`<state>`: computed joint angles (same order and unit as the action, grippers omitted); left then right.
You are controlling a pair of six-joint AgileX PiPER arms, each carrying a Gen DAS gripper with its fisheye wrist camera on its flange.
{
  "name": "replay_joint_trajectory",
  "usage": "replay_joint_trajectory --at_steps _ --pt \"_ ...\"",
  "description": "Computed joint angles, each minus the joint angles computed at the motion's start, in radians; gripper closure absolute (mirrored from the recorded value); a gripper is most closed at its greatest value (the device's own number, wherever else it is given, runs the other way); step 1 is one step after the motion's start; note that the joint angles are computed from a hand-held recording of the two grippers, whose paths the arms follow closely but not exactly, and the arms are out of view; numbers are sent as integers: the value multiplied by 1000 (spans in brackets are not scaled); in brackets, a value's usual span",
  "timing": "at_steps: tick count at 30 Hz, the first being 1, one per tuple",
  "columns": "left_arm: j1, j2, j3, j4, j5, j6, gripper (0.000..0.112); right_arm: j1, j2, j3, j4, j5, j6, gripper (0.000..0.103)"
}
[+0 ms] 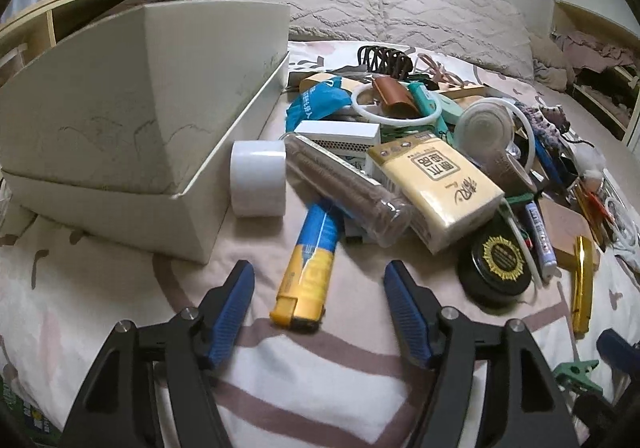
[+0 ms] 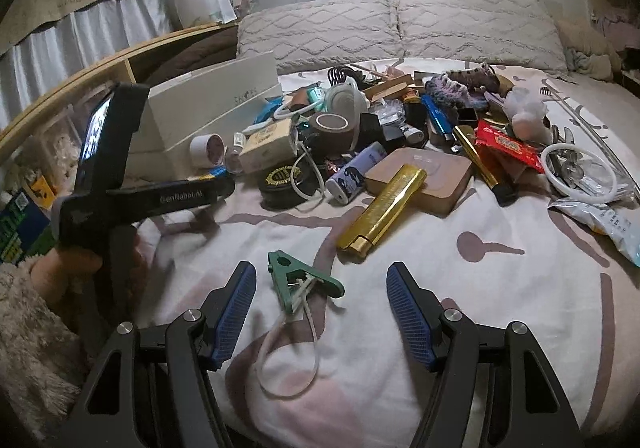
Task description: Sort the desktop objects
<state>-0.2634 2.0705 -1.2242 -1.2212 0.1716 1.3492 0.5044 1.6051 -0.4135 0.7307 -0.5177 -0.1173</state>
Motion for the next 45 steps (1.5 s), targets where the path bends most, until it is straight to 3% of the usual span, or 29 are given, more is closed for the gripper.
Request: replay_joint_trajectory --at_steps 3,8,15,21,26,33,38,41,45 --pt "-3 -9 18 -91 4 102 57 20 12 -8 33 -16 -46 55" --pt "-3 -17 37 -180 7 205 69 72 34 -26 108 -31 -137 68" --pt "21 -18 39 -177 47 167 91 99 35 -15 128 -62 -129 71" --pt "25 -39 69 -216 52 210 91 95 13 8 112 -80 -82 72" --pt "26 -99 167 -355 52 383 91 91 -1 27 108 -95 -53 72" --pt "60 -186 279 -255 155 375 91 94 -11 39 171 -114 -58 72" --pt "40 -223 357 -434 136 601 91 97 -4 36 237 -121 -88 72" --pt "37 -223 359 -435 134 595 90 93 8 24 249 -107 -110 72" --pt "30 -238 367 -353 108 504 65 100 25 15 273 -110 -131 72"
